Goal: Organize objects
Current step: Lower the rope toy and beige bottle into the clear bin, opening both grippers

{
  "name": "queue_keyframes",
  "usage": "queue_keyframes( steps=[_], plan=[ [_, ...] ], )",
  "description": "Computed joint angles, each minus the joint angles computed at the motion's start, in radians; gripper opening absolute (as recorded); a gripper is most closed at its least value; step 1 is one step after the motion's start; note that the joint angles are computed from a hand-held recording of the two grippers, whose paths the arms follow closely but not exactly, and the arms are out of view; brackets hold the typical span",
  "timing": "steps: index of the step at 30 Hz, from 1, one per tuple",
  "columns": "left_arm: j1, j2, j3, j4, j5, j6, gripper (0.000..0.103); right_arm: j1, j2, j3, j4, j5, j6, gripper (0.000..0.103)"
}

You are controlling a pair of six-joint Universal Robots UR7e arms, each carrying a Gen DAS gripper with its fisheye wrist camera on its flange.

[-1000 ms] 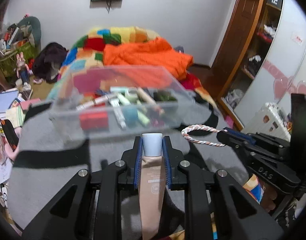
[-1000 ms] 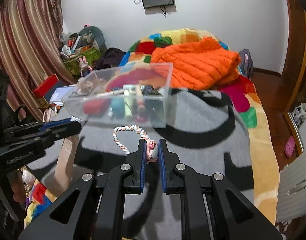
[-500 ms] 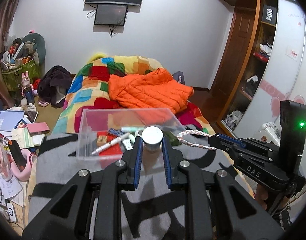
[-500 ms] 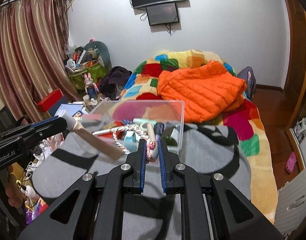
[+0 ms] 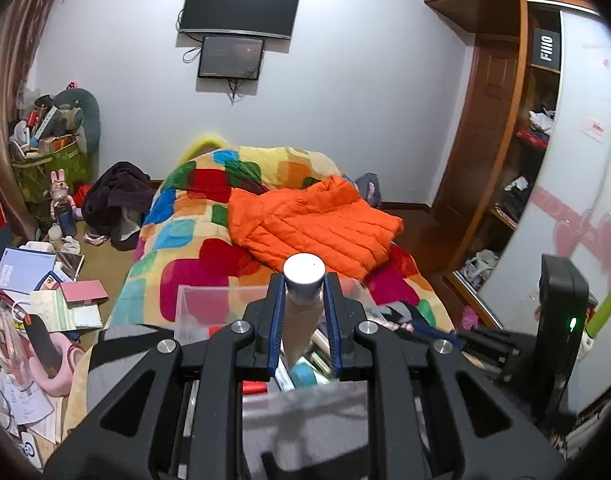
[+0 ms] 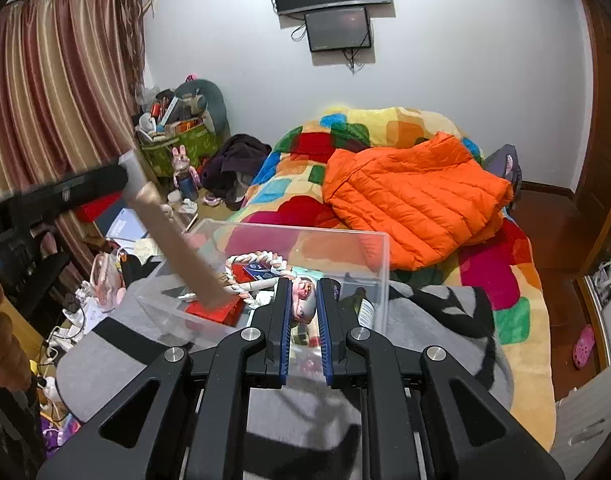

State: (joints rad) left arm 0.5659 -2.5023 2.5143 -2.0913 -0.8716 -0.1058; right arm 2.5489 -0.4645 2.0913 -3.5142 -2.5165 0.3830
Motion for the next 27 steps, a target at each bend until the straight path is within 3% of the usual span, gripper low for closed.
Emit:
queue_keyframes(
  steps=[3,8,10,16,19,22,27],
  plan=[
    [0.112,0.111,0.019,-0.186,-0.030,0.090,0.019,-0.034,0.023,-0.024,0.006,0.023,-0.024,0.011],
    [0.371,0.315,0.002,-0.393,-0.147,0.173,0.019,-0.091,0.064,-0.055,0.013,0.066,-0.044,0.011],
    [0.423,0.344,0.005,-0.461,-0.159,0.198,0.019,-0.105,0.078,-0.065,0.022,0.069,-0.045,0.011],
    [0.516,0.383,-0.004,-0.497,-0.167,0.242,0.021,-0.150,0.085,-0.073,0.083,0.096,-0.022,0.013],
    [0.548,0.394,-0.007,-0.491,-0.162,0.258,0.030,-0.161,0.078,-0.062,0.097,0.110,0.001,0.025],
    [0.570,0.388,0.001,-0.482,-0.155,0.269,0.033,-0.150,0.074,-0.058,0.098,0.090,0.006,0.034],
    [0.569,0.358,0.012,-0.441,-0.152,0.276,0.040,-0.101,0.069,-0.069,0.139,0.026,-0.001,0.037]
  ],
)
